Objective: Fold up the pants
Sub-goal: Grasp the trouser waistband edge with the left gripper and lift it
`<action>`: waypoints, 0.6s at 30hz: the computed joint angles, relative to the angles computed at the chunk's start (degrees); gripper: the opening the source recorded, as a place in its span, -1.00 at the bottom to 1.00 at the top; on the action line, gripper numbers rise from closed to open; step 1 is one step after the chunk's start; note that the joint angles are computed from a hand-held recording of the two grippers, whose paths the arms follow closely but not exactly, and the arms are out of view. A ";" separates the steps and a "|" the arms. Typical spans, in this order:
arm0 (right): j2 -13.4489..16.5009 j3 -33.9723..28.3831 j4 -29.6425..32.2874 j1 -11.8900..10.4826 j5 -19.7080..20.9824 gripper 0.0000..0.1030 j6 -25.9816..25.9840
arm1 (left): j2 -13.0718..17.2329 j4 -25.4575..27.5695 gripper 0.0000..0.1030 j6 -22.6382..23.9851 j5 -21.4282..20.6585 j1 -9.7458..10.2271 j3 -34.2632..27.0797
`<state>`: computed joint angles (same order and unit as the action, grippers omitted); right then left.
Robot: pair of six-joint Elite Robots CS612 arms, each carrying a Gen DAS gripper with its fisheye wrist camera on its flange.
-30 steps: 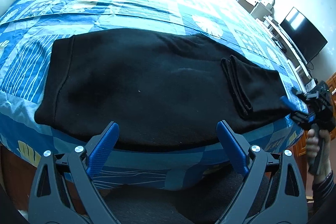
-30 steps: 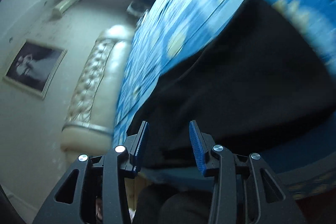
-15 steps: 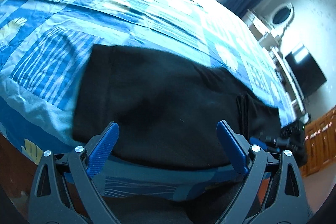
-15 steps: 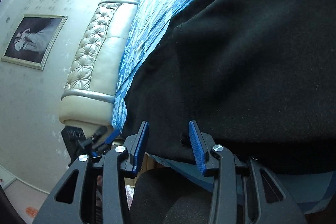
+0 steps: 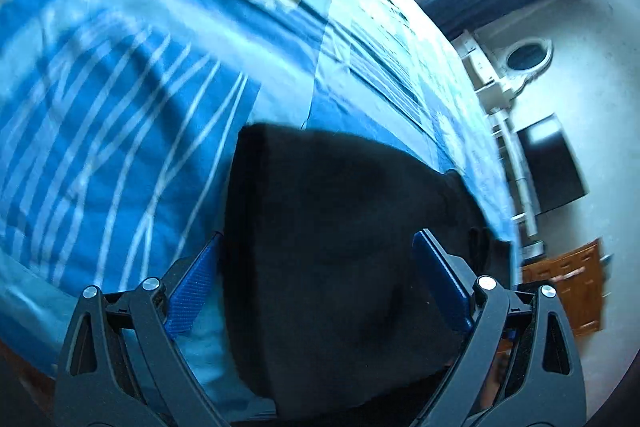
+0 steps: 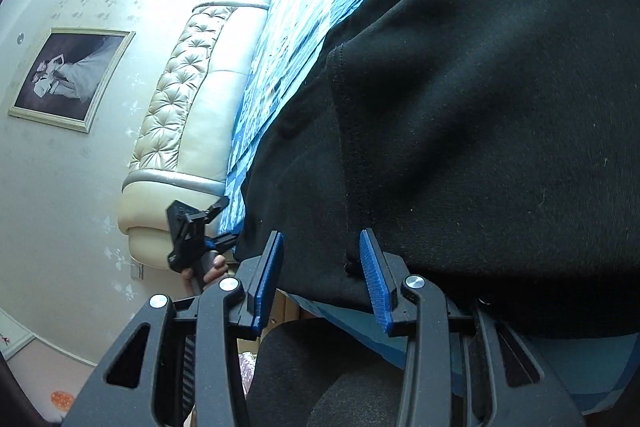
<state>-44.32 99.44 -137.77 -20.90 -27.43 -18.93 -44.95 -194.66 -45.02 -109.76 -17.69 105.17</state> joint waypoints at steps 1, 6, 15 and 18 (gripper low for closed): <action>0.01 -0.09 0.30 -0.07 0.10 -0.22 -0.14 | 0.63 -3.37 0.82 -1.87 -1.03 0.16 0.58; 0.11 -0.30 1.29 -0.26 0.45 -0.21 -0.76 | 2.84 -16.14 0.80 -10.53 -6.58 0.73 3.13; 0.32 -0.22 2.33 -0.65 1.97 -0.18 -0.50 | 3.82 -17.76 -0.22 -17.33 -7.57 -0.71 3.32; 0.17 -0.49 5.15 -0.74 3.02 -0.02 -3.10 | 2.13 -12.36 -0.65 -13.24 -5.00 -1.80 3.55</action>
